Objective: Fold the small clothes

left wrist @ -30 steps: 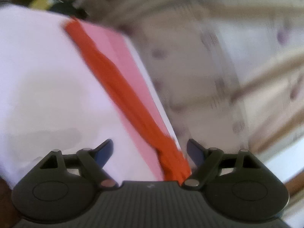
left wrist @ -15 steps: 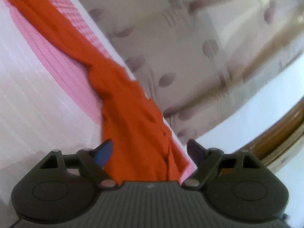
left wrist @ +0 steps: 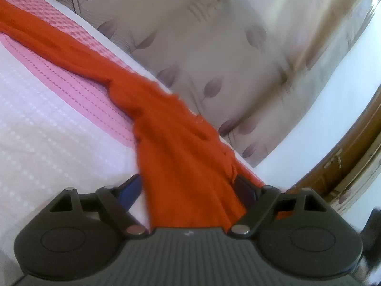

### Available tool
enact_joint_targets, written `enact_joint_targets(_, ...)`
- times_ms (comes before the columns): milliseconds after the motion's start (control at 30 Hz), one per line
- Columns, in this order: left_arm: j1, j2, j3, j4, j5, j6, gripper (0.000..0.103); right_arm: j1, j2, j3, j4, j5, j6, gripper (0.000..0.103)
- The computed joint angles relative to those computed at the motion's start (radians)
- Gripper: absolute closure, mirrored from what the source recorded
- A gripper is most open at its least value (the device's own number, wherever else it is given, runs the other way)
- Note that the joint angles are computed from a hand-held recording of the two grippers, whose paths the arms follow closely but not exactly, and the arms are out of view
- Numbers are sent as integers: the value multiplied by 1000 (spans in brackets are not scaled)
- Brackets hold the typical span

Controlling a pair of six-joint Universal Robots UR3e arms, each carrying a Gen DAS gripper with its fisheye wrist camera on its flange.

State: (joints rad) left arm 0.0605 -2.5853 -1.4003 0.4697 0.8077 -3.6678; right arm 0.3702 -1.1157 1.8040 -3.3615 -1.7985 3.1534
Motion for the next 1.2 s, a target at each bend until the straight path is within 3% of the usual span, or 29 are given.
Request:
enact_joint_targets(133,-15,10,6,-36,28,32,18,-225,-164,92,-93,-3,10,91)
enact_joint_targets(267,-19,4,14,-36,37,37,18,-525,-258,99,-35,85,26,91)
enact_joint_targets(400,-35,6,26,-60,67,54,18,-709,-152,-13,8,87,-12,91)
enact_joint_targets(567,-40,-3,40,-58,74,50,18,-794,114,-198,9,-8,-72,91)
enact_joint_targets(667,-39,-8,47,-61,71,50,18,-831,262,-340,114,0,-3,87)
enact_joint_targets(700,-39,-5,46,-67,72,57,18,-841,278,-345,117,5,46,68)
enact_joint_targets(733,-39,-1,44,-76,71,65,17,-850,274,-315,80,16,121,61)
enact_joint_targets(767,-38,4,45,-89,67,74,17,-856,254,-243,-13,47,197,61)
enact_joint_targets(833,-34,22,39,-127,54,81,17,-869,174,-40,-223,184,242,61)
enact_joint_targets(900,-15,61,-11,-150,2,77,17,-881,61,160,-301,436,230,61)
enact_joint_targets(967,19,111,-95,-147,-93,63,17,-882,-49,354,-280,720,178,61)
enact_joint_targets(1000,39,139,-151,-129,-139,57,17,-856,-81,436,-279,798,135,61)
enact_joint_targets(1033,56,169,-211,-100,-164,51,17,-808,-102,506,-298,811,99,59)
enact_joint_targets(1100,87,232,-344,-33,-195,36,17,-654,-111,597,-347,735,73,57)
enact_joint_targets(1200,126,303,-485,-65,-262,63,17,-360,-22,546,-400,505,132,48)
